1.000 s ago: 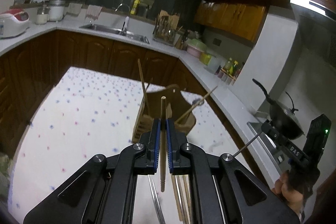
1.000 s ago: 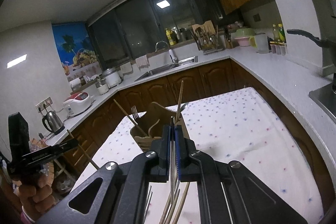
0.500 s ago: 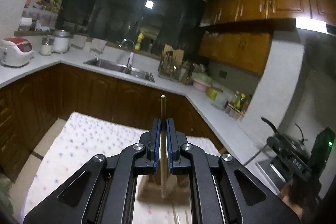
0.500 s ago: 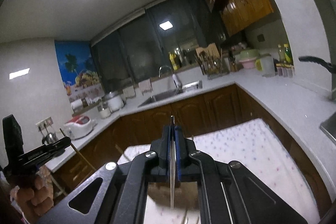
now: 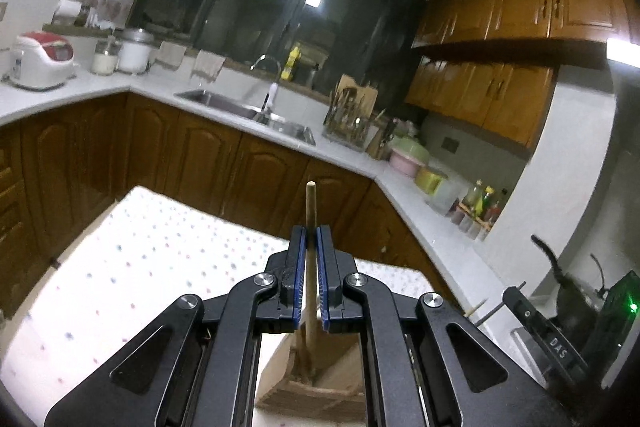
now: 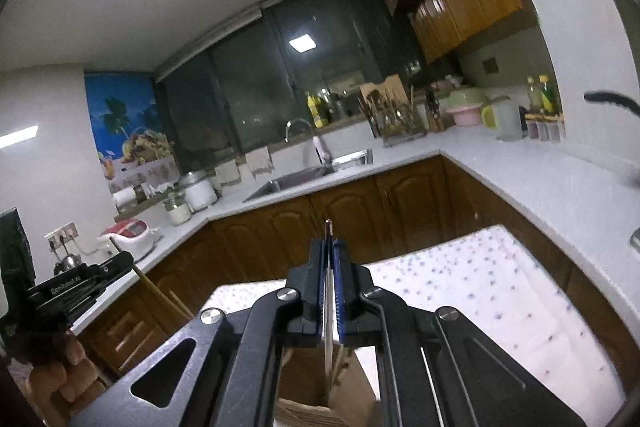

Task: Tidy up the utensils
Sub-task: 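Lower both chopsticks into the wooden holder and open both tools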

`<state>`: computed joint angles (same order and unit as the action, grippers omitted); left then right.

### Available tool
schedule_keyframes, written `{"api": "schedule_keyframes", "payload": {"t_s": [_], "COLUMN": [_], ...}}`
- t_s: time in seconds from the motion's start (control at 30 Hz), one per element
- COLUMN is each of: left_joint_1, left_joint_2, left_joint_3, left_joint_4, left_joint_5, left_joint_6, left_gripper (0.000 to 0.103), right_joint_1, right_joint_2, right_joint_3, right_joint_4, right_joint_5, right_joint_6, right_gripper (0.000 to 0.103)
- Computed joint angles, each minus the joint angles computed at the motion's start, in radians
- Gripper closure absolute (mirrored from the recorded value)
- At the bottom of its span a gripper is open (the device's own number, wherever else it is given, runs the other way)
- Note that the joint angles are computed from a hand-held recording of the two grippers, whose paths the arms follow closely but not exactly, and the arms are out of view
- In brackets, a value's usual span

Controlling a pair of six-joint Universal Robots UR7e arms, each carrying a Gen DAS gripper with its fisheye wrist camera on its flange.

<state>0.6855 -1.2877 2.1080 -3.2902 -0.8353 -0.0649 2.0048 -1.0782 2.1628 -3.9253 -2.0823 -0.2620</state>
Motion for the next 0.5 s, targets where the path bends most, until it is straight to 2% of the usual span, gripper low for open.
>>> {"api": "schedule_keyframes", "payload": {"t_s": [0.27, 0.5], "left_joint_1": [0.025, 0.020], "left_joint_2": [0.050, 0.054], "left_joint_3": [0.011, 0.016], "left_joint_4": [0.045, 0.054], "left_joint_5": [-0.004, 0.001], "left_joint_6": [-0.011, -0.005], "left_gripper": [0.098, 0.098], "right_joint_1": [-0.051, -0.058], "right_joint_2": [0.023, 0.025], "right_joint_3": [0.014, 0.012], "right_joint_4": [0.050, 0.090], "right_joint_5": [0.018, 0.012], "right_joint_6": [0.055, 0.069], "right_gripper": [0.098, 0.098]}}
